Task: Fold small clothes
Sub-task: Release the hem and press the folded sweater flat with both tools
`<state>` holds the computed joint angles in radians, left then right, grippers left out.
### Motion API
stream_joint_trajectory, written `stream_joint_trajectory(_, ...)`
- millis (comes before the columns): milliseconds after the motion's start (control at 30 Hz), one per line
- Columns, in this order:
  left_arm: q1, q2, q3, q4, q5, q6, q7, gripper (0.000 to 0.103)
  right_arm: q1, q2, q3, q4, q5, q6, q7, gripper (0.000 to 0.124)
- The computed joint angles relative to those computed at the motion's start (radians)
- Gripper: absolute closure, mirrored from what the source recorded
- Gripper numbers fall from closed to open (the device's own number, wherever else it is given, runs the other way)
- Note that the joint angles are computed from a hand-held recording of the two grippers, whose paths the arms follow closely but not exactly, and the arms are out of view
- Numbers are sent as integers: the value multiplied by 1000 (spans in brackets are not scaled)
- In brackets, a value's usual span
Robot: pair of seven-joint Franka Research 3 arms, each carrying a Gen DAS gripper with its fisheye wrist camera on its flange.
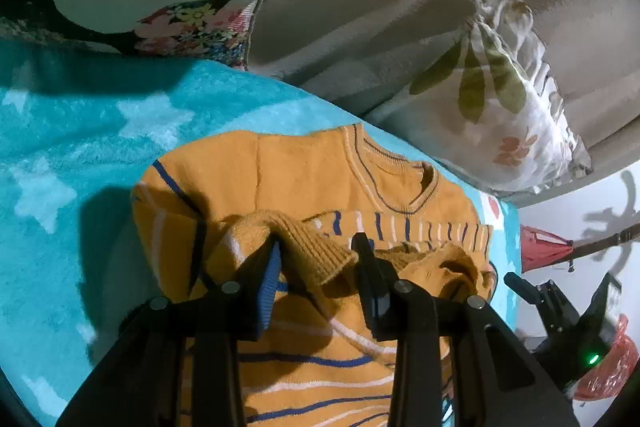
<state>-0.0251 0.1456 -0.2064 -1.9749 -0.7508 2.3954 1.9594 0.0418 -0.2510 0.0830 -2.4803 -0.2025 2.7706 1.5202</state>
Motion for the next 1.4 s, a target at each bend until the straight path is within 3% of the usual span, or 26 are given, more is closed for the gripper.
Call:
stream_joint_trajectory(33, -1, 3, 0, 3, 4, 1, -5, 69, -27, 19, 28, 8, -68, 5, 34, 49)
stream_joint_trajectory(133, -7, 6, -3, 5, 24, 17, -16, 69, -17, 72, 11, 41, -75, 3, 44, 55)
stream_joint_trajectory(167, -11, 8, -4, 5, 37, 26, -22, 69, -22, 94, 8, 60, -91, -14, 69, 80)
stream_joint_trajectory(233, -19, 13, -6, 10, 72, 39, -42, 69, 15, 124, -45, 95, 50, -53, 4, 109)
stream_joint_trajectory(300, -26, 22, -7, 23, 110, 52, -70, 69, 36, 137, -99, 120, 254, -54, -70, 110)
stream_joint_trajectory(367, -29, 37, -9, 43, 143, 67, -100, 69, 27, 153, -121, 148, 349, -45, -70, 110)
stream_joint_trajectory(467, -39, 84, -13, 96, 212, 115, -166, 69, 5, 220, -144, 226, 454, -75, -61, 110)
stream_joint_trajectory(600, -34, 148, -17, 163, 305, 106, -274, 69, -25, 339, -154, 328, 503, -169, 8, 106)
stream_joint_trajectory(667, -21, 150, -28, 164, 323, 101, -288, 69, -40, 352, -149, 327, 577, -175, -21, 103)
stream_joint_trajectory(767, 8, 115, -47, 128, 298, 107, -248, 58, -63, 364, -146, 341, 689, -186, -65, 95)
stream_joint_trajectory(800, 12, 98, -48, 112, 292, 114, -239, 54, -69, 360, -147, 340, 712, -185, -77, 92)
stream_joint_trajectory(867, 16, 71, -44, 85, 281, 119, -225, 51, -64, 336, -160, 330, 649, -167, -23, 68)
stream_joint_trajectory(900, 18, 50, -40, 68, 277, 119, -219, 50, -66, 325, -166, 321, 633, -154, -12, 67)
stream_joint_trajectory(1033, -2, -38, -17, -19, 299, 152, -212, 50, -90, 276, -184, 308, 609, -146, 26, 66)
stream_joint_trajectory(1167, -37, -106, -15, -94, 197, 177, -35, 50, -94, 186, -184, 241, 678, -120, -24, 66)
stream_joint_trajectory(1267, -82, -114, -12, -117, 233, 199, 37, 50, -73, 111, -184, 172, 745, -108, -94, 66)
stream_joint_trajectory(1333, -101, -79, -6, -93, 317, 177, -1, 50, -29, 62, -196, 125, 871, -113, -200, 66)
stream_joint_trajectory(1400, -110, -22, 8, -49, 430, 185, -117, 50, 4, 45, -207, 106, 964, -149, -283, 66)
